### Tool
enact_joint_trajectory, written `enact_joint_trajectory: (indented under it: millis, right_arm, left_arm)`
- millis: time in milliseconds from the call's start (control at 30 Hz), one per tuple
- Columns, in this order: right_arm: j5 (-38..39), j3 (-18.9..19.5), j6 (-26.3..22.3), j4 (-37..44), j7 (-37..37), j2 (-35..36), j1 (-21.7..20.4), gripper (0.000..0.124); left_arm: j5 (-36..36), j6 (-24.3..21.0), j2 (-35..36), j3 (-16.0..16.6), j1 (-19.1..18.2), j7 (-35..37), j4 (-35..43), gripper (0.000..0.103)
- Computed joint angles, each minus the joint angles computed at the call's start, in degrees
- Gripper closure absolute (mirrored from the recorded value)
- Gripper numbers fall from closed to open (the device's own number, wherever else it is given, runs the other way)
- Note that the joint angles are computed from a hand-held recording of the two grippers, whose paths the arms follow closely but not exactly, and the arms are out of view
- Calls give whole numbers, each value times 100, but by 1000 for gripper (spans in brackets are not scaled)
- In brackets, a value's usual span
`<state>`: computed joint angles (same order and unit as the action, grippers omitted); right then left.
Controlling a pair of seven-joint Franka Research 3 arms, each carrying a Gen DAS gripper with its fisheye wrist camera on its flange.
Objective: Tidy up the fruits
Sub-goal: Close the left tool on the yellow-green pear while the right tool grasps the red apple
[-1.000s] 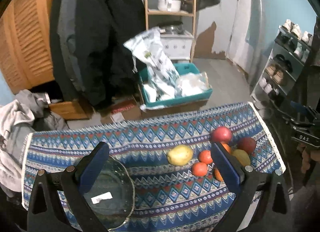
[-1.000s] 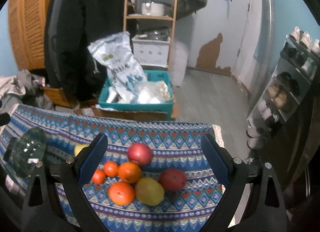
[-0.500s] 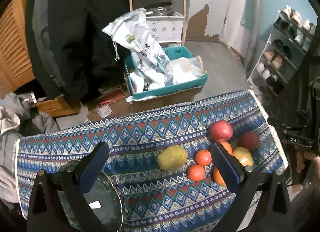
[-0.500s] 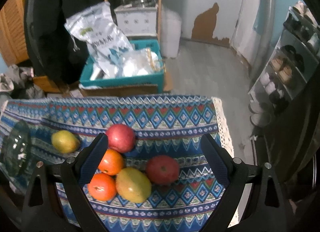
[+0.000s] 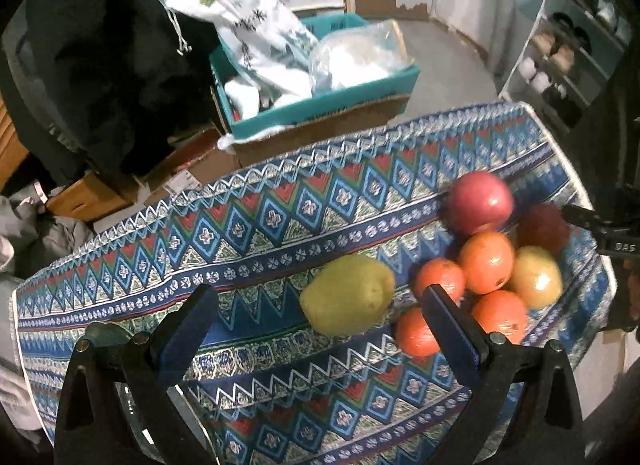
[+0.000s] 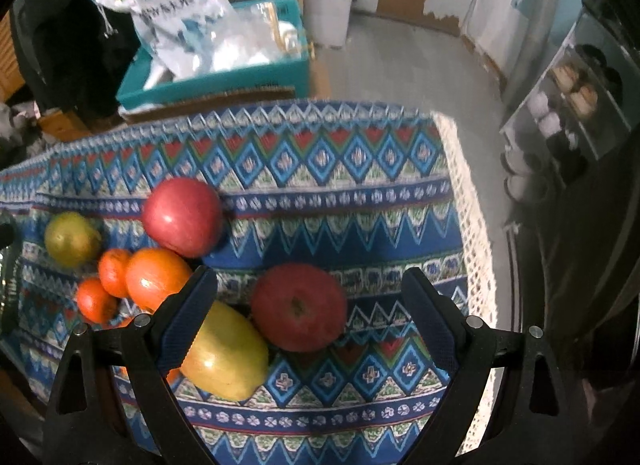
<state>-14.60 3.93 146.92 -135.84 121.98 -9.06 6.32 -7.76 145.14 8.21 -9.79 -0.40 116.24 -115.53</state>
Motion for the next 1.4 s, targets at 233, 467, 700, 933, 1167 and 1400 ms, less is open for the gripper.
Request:
enact_joint_trajectory:
  millis: [233,467,700,933,1167,1400]
  right_arm:
    - [306,-91,-68,36,-212,274,59,32]
    - [293,-163,-136,96,-149,489,107,32]
    - [634,-244,-76,108,-305,672,175,32]
    - [1259,-324,41,34,-723,744,197,42]
    - [1522,-316,138,-48,-881,714,210,48]
    - [1120,-261,240,-81,-652,694,193,49]
  left_arm:
    - [284,-168,391,-15,-29,-257,210,1]
    - [651,-178,662,-44,-80,-554,284,1]
    - [711,-335,890,-117,-50,-670,442,1]
    - [786,-481,1155,-165,-60,-767,658,6]
    - [646,-627,1327,-248,-28,-661,774,23]
    - [557,-488,1354,-285,-4,-623,765,23]
